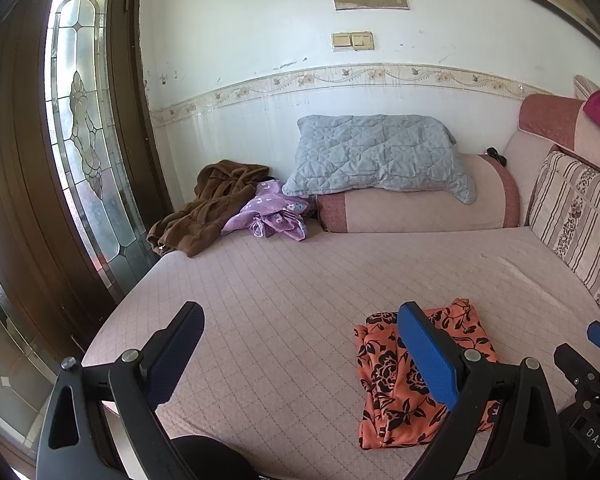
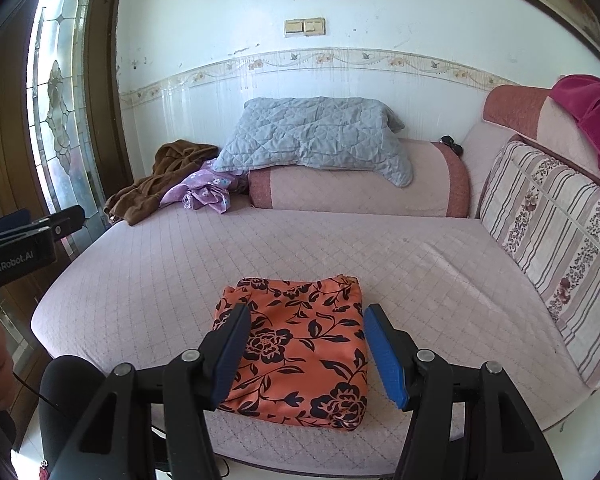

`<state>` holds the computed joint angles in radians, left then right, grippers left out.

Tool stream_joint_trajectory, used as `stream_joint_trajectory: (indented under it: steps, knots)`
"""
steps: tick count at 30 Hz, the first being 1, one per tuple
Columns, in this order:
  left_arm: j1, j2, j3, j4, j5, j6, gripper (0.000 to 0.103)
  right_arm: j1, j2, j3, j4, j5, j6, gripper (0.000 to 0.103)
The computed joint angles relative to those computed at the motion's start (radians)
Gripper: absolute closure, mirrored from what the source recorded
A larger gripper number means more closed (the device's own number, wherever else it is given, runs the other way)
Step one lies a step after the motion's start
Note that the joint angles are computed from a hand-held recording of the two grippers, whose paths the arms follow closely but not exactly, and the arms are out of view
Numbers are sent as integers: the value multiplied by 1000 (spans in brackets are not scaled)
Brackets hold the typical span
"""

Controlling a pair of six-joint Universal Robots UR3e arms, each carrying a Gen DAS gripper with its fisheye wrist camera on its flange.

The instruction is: Fold small clothes

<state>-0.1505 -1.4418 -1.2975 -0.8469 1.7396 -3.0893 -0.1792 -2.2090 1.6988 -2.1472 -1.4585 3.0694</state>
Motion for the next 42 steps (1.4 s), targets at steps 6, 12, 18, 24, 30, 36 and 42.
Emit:
stream_joint_trajectory:
  steps: [6,12,18,24,30,36,42]
  knots:
    - [0,17,-12,1,-5,2,6,4,-7,-10,12,-12,-2,40]
    - [-10,22,-14,7,-10,19,6,18,-5,-23,18,-44,5,40]
    - [-14,22,-10,7,-13,19,6,12,-17,-24,35,-47,7,40]
    - [-8,12,2,-5,-19,22,6,17,-11,-20,35,-56,5,40]
    - [7,-3,10,-11,-35,20,6,23,7,-25,26,-68,3,40]
    - [17,-10,-1,-5,-39,21,6,50,32,-19,13,-89,12,40]
    - [32,-8,-20,0,-52,20,6,72,47,-7,2,-101,12,40]
